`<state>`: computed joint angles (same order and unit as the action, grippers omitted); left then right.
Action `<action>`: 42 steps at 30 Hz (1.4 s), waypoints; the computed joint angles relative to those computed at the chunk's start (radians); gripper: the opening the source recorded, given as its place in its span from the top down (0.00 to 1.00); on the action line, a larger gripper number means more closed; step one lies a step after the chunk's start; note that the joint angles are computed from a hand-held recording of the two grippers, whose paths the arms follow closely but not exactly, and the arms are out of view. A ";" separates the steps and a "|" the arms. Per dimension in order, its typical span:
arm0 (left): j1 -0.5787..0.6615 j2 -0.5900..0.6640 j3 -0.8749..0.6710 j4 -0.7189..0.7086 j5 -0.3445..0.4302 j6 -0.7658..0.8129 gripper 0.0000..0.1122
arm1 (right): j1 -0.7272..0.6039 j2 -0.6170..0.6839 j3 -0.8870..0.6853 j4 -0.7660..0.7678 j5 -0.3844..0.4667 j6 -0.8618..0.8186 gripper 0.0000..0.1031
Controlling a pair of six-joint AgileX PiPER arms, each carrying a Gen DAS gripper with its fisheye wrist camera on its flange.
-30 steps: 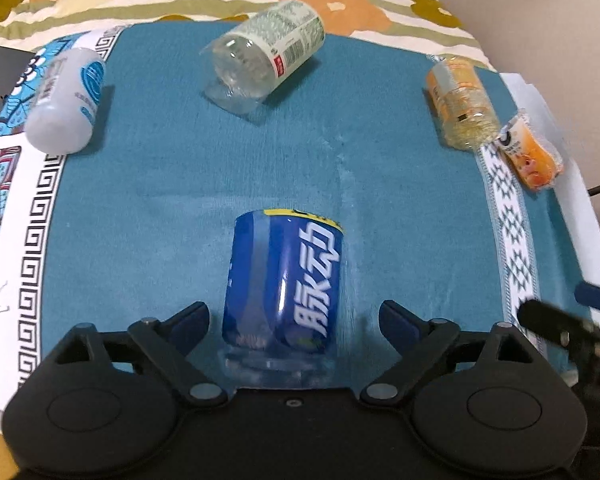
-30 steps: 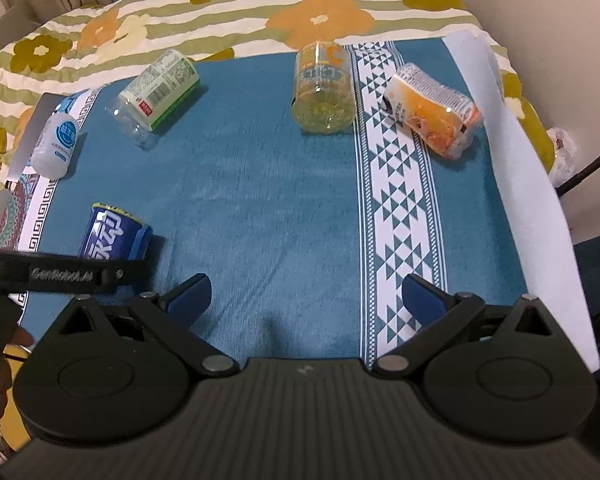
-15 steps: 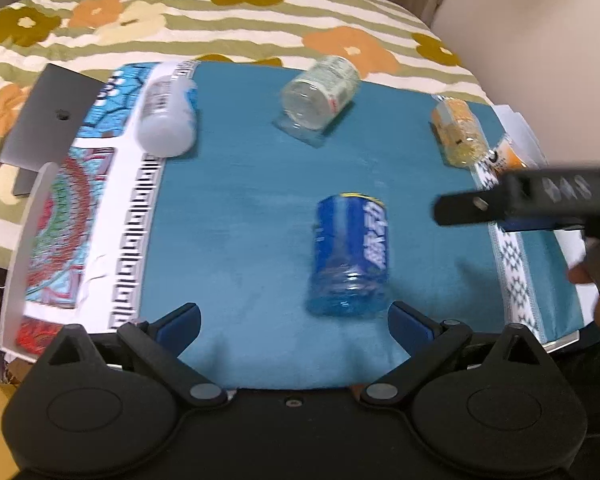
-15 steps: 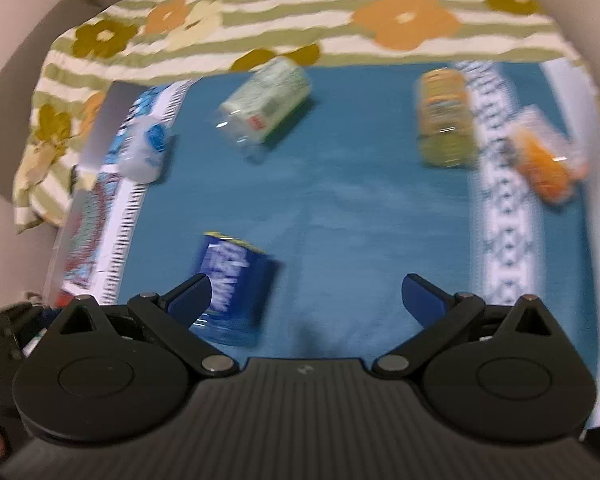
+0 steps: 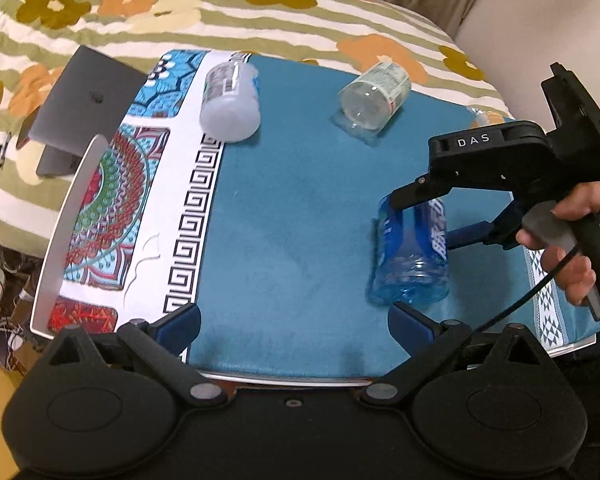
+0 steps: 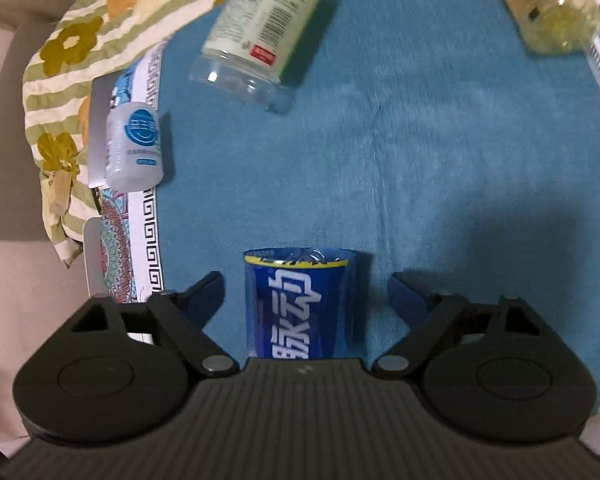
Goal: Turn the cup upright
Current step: 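Grasp the blue cup with the right gripper while the left gripper releases it, then rotate the blue cup upright with the right gripper and set it down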
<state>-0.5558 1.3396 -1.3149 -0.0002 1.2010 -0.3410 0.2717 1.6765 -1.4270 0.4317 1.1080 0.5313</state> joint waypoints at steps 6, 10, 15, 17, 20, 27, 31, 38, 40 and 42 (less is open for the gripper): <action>0.019 -0.002 0.018 -0.013 -0.003 0.021 0.10 | -0.007 0.029 -0.004 0.029 -0.010 -0.017 0.20; 0.021 -0.004 0.021 -0.020 -0.004 0.027 0.10 | -0.022 0.031 0.010 0.067 -0.018 -0.044 0.25; 0.031 -0.014 0.024 -0.023 0.001 0.037 0.10 | 0.000 0.012 -0.002 0.025 -0.025 -0.042 0.27; 0.040 -0.018 0.023 -0.019 0.003 0.040 0.10 | 0.026 -0.028 0.000 -0.018 -0.056 -0.037 0.27; 0.055 -0.032 0.029 -0.011 0.005 0.041 0.10 | 0.139 -0.138 0.051 -0.233 -0.187 0.078 0.27; 0.106 -0.063 0.071 0.009 0.001 0.081 0.10 | 0.479 -0.264 0.288 -0.933 -0.397 0.638 0.27; 0.133 -0.095 0.113 0.027 -0.015 0.098 0.10 | 0.672 -0.230 0.362 -1.333 -0.316 0.974 0.27; 0.183 -0.121 0.165 -0.006 -0.021 0.153 0.10 | 0.817 -0.186 0.484 -1.670 -0.225 1.345 0.26; 0.184 -0.127 0.173 -0.012 -0.019 0.163 0.10 | 0.844 -0.183 0.487 -1.666 -0.200 1.348 0.26; 0.187 -0.133 0.177 -0.020 -0.019 0.175 0.10 | 0.866 -0.186 0.490 -1.652 -0.179 1.356 0.27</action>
